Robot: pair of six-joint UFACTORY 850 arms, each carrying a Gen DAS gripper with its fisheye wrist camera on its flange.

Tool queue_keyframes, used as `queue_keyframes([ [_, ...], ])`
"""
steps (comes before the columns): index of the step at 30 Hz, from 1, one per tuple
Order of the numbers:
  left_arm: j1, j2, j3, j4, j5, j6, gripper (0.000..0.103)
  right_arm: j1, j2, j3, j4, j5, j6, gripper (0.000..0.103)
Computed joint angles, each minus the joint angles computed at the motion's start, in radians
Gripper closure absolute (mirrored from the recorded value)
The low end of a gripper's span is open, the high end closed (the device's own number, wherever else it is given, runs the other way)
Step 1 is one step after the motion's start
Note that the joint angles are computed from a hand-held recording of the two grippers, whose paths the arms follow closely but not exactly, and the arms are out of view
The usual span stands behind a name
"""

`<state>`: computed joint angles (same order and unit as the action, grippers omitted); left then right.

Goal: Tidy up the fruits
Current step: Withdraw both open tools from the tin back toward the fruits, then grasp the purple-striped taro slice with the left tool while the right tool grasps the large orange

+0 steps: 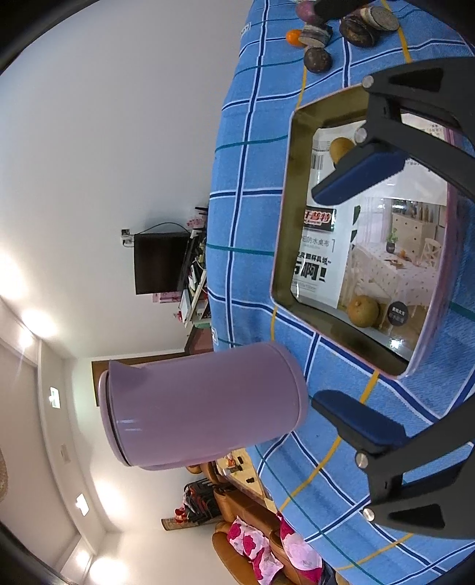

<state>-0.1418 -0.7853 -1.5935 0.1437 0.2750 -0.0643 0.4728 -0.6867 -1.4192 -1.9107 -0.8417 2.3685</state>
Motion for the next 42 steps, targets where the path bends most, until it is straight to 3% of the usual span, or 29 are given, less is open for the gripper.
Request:
queue_keyframes([
  [15,-0.025,0.060,0.106,-0.068,0.081,0.101,0.000,-0.019,0.091,0.137,0.023,-0.037,0.045,0.016],
  [26,-0.059,0.098,0.166,-0.105,0.093,0.187,0.000,-0.036,0.147,0.217,0.039,-0.058,0.044,0.016],
  [35,-0.086,0.126,0.211,-0.001,0.089,0.131,0.000,-0.063,0.216,0.319,0.054,-0.090,0.061,0.016],
  [42,-0.115,0.157,0.250,0.260,0.086,-0.064,0.000,-0.108,0.286,0.411,0.108,-0.099,0.102,0.016],
])
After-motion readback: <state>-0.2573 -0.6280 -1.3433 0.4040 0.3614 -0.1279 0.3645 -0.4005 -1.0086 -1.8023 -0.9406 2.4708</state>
